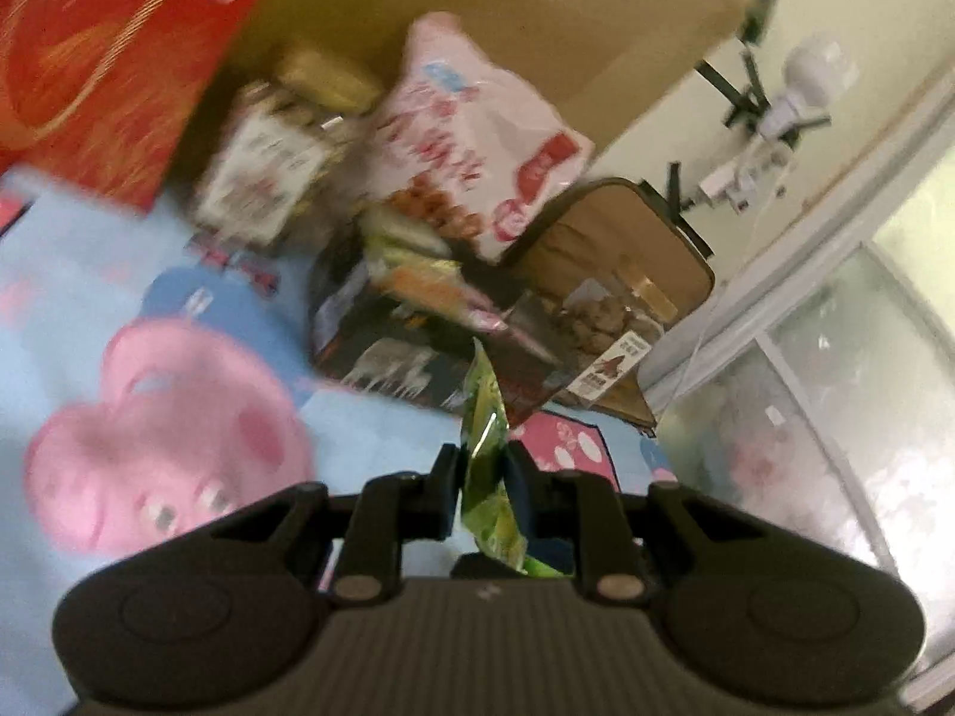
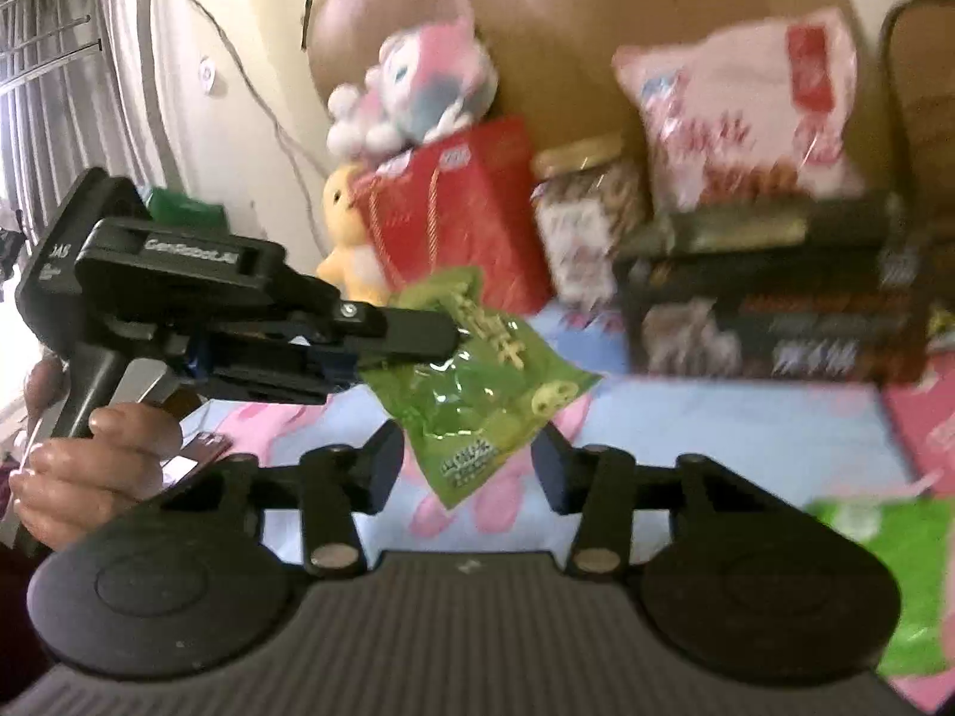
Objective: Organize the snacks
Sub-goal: 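Carry the green snack bag into the black box and open the left tool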
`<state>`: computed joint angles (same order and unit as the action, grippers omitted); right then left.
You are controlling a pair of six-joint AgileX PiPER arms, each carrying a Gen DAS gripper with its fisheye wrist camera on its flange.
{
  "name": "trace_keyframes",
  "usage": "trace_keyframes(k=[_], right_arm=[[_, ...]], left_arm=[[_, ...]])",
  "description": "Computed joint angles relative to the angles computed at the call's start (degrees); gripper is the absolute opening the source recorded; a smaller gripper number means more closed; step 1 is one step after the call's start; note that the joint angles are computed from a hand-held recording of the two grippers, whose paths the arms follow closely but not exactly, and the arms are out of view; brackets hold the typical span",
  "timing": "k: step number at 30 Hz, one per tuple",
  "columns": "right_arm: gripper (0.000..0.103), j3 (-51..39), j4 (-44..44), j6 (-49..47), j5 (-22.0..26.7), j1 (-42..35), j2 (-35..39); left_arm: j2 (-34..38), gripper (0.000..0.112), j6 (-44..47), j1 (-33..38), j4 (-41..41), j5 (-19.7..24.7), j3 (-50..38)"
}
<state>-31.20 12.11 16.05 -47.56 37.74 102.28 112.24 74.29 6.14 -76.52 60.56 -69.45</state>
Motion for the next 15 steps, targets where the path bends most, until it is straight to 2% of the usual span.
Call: trace_keyframes(k=[3,5,9,11,15], right_arm=[[0.045,-0.2,8.7,-10.9,0.4,0.2,-2.5],[0.044,-1.6,7.7,-12.1,2.9,-3.8,-3.9],[0.044,-5.6,-1.2,-7.9,8.7,-14.7,-3.4],[0.044,-9.0,-3.7,-6.9,12.4,-18.9,-2.0],[0.046,-15.8,2.5,-17.1,19.3,-22.3,2.0]], left_arm=[[-0.5,0.017,-0.8,-6.3,0.2,-5.2,-4.4],[0.8,0.018,-2.8,-10.8,1.3,-9.3,-9.0],[6.3,0.019,-10.1,-18.7,6.5,-17.7,-19.7],[10.4,0.021,-16.8,-22.4,12.7,-22.1,-26.0],[17.4,0.036,-30.8,-27.3,27.6,-26.9,-36.3]])
